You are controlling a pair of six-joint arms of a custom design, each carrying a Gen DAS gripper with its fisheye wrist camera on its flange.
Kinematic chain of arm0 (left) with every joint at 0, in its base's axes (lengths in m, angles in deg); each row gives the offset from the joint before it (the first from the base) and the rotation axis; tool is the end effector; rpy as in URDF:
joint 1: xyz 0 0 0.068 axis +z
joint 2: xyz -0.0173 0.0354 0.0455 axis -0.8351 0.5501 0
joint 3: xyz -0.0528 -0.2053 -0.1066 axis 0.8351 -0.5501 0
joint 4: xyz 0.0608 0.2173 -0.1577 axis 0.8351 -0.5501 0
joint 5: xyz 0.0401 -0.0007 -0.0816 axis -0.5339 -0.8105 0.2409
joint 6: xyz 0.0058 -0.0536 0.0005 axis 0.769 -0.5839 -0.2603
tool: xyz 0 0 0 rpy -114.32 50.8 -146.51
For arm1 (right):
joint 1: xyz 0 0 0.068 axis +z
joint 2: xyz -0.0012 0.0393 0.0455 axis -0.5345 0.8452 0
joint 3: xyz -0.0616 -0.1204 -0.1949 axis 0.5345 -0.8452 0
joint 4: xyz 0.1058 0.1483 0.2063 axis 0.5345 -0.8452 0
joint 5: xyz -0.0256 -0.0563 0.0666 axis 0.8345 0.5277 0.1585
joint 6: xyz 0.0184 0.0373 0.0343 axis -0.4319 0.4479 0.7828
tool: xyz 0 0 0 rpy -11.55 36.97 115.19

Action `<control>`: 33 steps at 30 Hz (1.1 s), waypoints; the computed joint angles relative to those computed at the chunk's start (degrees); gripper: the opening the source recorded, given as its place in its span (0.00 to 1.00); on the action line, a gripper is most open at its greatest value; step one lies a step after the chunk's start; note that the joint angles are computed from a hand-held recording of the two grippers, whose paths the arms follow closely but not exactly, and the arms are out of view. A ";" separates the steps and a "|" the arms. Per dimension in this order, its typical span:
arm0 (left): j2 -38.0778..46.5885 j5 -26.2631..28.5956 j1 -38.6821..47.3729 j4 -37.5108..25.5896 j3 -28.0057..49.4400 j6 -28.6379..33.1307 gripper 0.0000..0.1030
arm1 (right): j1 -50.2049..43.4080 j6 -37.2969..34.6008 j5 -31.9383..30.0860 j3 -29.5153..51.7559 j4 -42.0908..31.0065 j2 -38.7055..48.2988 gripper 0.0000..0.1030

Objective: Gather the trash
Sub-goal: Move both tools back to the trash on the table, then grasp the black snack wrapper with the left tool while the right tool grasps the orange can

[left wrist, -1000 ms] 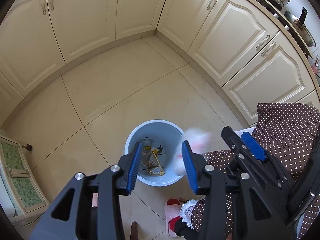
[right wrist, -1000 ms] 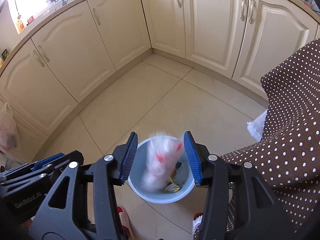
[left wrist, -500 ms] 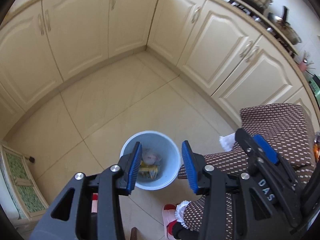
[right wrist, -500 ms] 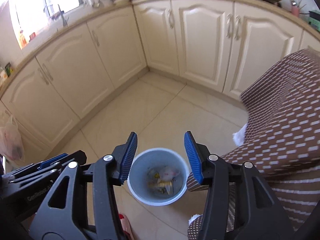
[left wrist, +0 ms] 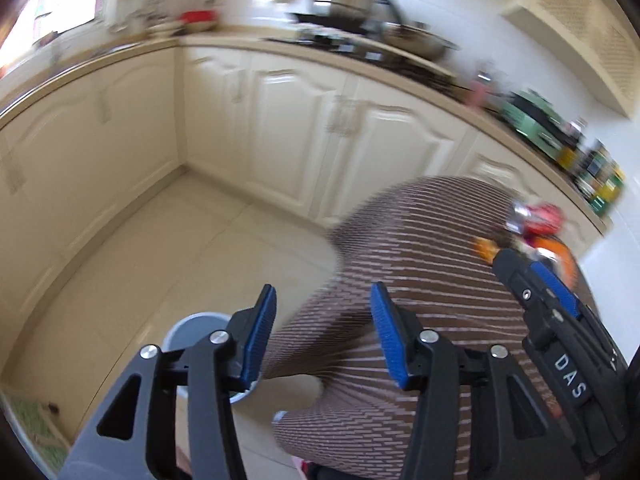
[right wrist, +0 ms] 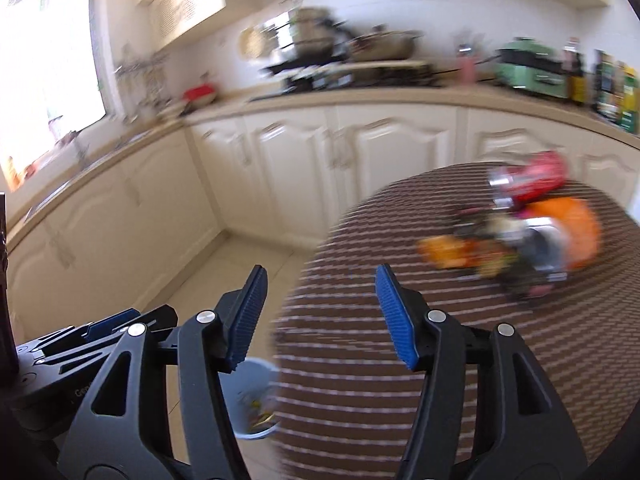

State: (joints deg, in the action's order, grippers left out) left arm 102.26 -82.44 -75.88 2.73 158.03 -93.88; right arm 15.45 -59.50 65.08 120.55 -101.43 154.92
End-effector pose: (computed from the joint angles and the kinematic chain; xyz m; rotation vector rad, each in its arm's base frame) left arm 0.2720 -0.0898 0.3432 -0.2077 2.3558 -0.2206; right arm 0.2698 0.2725 0.3514 -0.0631 2.1400 0.2680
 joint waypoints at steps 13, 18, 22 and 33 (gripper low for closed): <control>31.29 -0.55 -18.78 -1.84 31.23 -5.57 0.54 | -22.62 0.85 -6.06 -20.23 -3.52 -23.45 0.58; 43.15 -0.43 -20.03 -6.09 45.36 -6.56 0.54 | -29.85 -0.36 -12.40 -21.70 -2.71 -23.51 0.59; 48.17 0.75 -19.17 -7.91 50.73 -7.22 0.54 | -35.50 -1.44 -18.22 -20.33 -1.75 -20.21 0.61; 51.05 2.12 -17.58 -5.95 53.20 -7.02 0.12 | -43.79 6.08 -35.88 -17.80 2.38 -10.70 0.63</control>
State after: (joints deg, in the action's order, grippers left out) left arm 153.31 -80.32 -93.45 -3.22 211.23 -100.90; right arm -28.34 -53.42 29.20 102.75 -99.04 144.23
